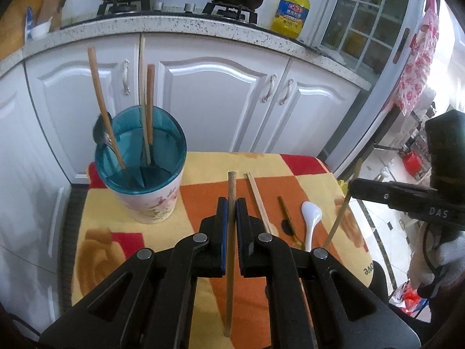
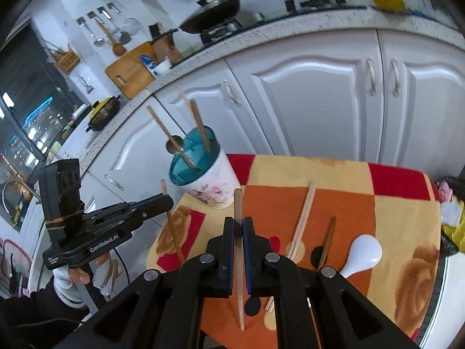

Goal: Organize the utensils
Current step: 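Lift both chopsticks and carry them toward the floral cup, then lower both chopsticks into the floral cup and open both tools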

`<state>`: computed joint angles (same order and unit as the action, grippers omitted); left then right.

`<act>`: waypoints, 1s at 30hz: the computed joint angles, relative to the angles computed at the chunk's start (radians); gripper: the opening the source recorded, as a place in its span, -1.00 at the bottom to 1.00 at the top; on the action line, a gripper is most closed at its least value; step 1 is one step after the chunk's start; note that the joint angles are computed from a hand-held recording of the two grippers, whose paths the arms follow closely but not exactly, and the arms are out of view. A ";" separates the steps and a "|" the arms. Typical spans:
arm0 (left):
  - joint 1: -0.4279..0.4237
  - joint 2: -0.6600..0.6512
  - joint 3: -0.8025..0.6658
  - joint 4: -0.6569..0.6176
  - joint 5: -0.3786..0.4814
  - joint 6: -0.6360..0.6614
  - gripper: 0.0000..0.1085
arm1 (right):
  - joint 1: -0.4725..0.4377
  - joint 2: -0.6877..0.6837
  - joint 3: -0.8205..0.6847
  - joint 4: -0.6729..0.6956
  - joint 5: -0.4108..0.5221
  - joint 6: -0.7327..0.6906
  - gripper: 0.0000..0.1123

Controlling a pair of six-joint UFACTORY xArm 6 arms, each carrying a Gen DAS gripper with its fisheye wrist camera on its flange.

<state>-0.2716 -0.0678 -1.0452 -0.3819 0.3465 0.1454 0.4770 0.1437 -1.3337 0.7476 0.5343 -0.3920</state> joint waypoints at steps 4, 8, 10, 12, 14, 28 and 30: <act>0.002 -0.020 0.010 0.029 -0.008 -0.027 -0.92 | 0.010 -0.015 -0.003 -0.006 -0.011 0.001 -0.91; 0.005 -0.036 0.023 0.037 -0.021 -0.037 -0.93 | 0.021 -0.018 -0.018 -0.030 -0.016 0.012 -0.91; 0.006 -0.040 0.020 0.039 -0.019 -0.042 -0.92 | 0.024 -0.017 -0.026 -0.037 -0.020 0.018 -0.91; 0.009 -0.047 0.022 0.047 -0.021 -0.047 -0.92 | 0.028 -0.016 -0.035 -0.041 -0.027 0.023 -0.91; 0.011 -0.055 0.025 0.049 -0.023 -0.047 -0.92 | 0.029 -0.015 -0.045 -0.047 -0.028 0.025 -0.91; 0.107 -0.095 -0.074 -0.087 0.042 0.052 -0.92 | 0.026 0.059 -0.238 -0.140 -0.003 0.073 -0.91; 0.129 -0.092 -0.112 -0.079 0.051 0.050 -0.92 | 0.026 0.089 -0.298 -0.154 0.007 0.083 -0.91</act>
